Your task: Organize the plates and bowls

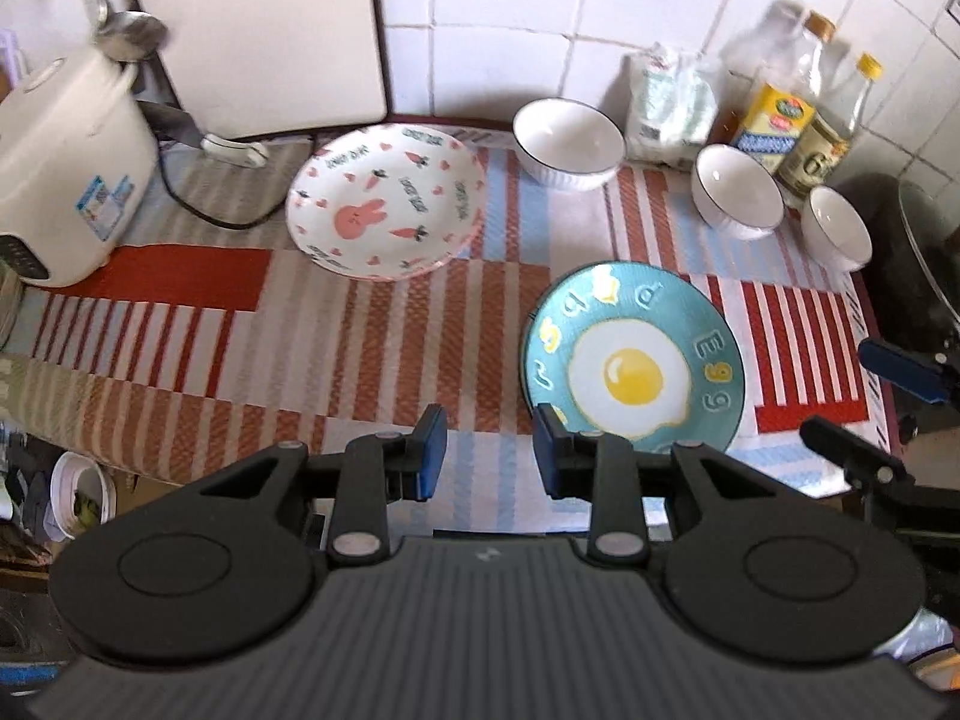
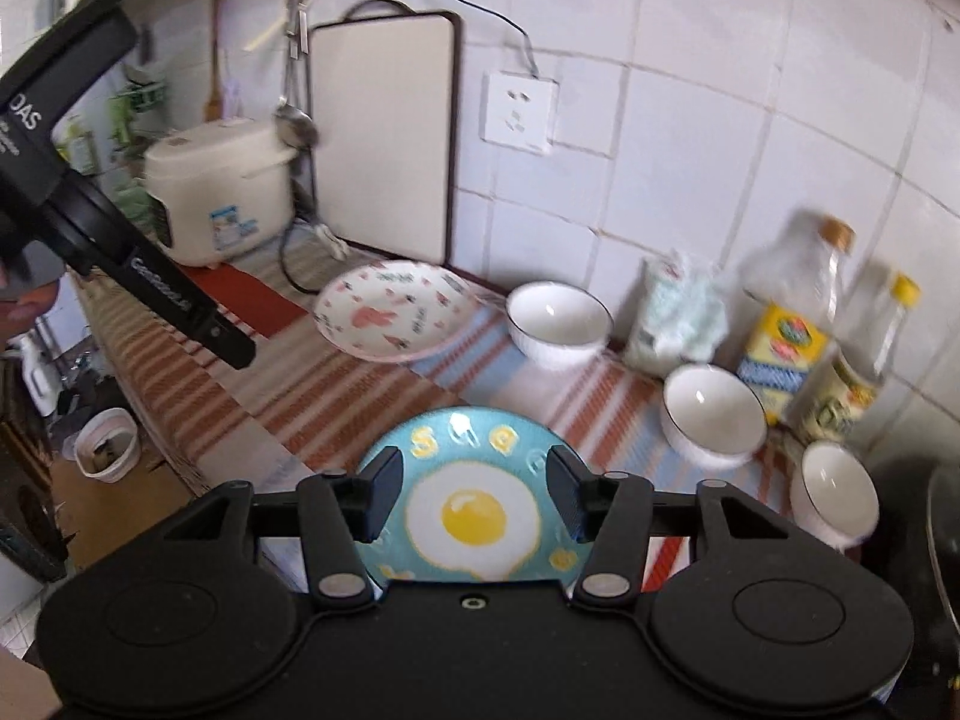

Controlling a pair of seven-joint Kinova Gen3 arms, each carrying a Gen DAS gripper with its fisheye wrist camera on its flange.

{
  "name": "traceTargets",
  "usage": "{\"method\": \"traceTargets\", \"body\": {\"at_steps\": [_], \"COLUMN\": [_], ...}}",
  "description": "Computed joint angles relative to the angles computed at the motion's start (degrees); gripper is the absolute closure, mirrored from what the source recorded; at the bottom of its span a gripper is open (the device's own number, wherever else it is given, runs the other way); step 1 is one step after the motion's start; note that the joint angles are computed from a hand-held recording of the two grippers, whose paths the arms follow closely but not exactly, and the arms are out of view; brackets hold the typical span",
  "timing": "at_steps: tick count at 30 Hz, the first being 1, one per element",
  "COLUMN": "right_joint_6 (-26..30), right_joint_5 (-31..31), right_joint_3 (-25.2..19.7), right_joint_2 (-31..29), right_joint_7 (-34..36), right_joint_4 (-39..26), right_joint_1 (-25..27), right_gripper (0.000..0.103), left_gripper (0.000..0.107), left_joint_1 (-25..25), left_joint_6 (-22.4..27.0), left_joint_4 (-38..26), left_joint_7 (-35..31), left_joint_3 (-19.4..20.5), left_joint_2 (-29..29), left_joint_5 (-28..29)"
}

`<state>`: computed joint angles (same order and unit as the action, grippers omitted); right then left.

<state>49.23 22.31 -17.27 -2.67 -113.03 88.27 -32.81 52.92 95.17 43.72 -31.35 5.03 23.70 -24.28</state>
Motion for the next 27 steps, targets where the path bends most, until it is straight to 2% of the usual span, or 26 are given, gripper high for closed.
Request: {"method": "traceTargets", "body": {"at_steps": [5, 9, 14, 17, 21, 27], "right_joint_6": [-2.73, -3.86, -5.79, -8.23, -5.96, -9.69], "right_joint_5": [-3.94, -2.40, 3.71, 7.39, 7.21, 2.40], "right_joint_3": [0.97, 1.28, 3.30, 5.16, 7.64, 11.82], "right_joint_2": [2.22, 4.99, 9.67, 12.61, 18.70, 25.54], "right_joint_7": [4.43, 2.07, -5.43, -10.30, -10.82, -16.15], "right_joint_4": [-2.70, -5.44, -8.88, -10.11, -16.15, -18.57], "right_joint_1": [-0.27, -1.90, -6.22, -9.19, -12.93, -13.92], "right_gripper": [0.036, 0.036, 0.034, 0.033, 0.033, 0.033], "left_gripper": [0.069, 0.063, 0.057, 0.053, 0.041, 0.041], "left_joint_1": [-0.12, -3.40, -9.89, -14.84, -19.40, -24.69], "left_joint_6": [-1.23, -4.94, -14.40, -19.57, -27.90, -34.88], "left_joint_4": [2.84, 7.72, 17.00, 21.17, 28.31, 33.16], "left_joint_7": [-0.07, -3.11, -6.39, -10.93, -13.80, -14.48], "left_joint_3": [-0.20, 0.73, 2.08, 2.96, 3.31, 1.67], "left_joint_2": [-2.74, -5.82, -10.76, -12.39, -14.00, -10.85], "left_joint_5": [-2.51, -3.15, -2.51, -0.94, -1.19, 1.03]}}
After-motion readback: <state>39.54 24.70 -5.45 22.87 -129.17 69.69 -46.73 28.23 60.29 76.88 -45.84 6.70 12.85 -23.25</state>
